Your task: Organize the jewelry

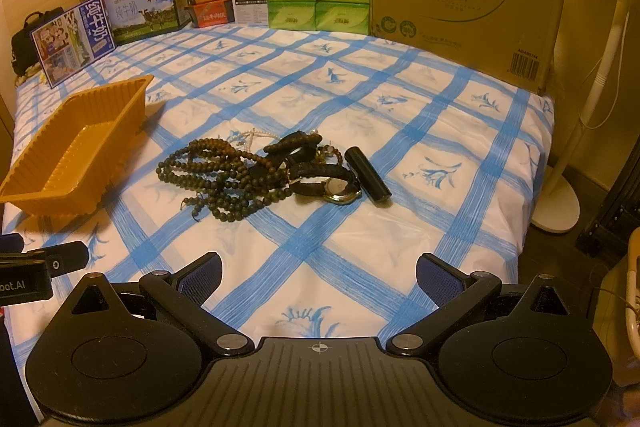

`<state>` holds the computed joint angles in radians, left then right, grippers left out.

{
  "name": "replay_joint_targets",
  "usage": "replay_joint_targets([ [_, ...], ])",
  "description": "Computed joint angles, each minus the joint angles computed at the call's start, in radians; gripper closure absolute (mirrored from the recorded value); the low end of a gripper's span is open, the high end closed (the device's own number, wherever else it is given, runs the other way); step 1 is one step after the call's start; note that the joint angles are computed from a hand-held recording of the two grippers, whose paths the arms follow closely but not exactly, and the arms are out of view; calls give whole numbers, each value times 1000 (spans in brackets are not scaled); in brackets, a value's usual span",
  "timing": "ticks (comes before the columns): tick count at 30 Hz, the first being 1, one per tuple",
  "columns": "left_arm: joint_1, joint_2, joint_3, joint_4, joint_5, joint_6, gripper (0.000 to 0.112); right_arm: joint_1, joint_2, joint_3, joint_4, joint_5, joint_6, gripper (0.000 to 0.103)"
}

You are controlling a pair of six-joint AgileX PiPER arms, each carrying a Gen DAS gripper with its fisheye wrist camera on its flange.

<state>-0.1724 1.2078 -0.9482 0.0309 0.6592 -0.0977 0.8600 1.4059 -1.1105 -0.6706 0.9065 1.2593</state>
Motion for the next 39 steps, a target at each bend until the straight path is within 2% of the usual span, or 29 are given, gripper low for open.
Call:
replay_joint_targets([
  [39,25,-6,10,-49,-3,43,11,0,0,5,-1,-4,4,1],
])
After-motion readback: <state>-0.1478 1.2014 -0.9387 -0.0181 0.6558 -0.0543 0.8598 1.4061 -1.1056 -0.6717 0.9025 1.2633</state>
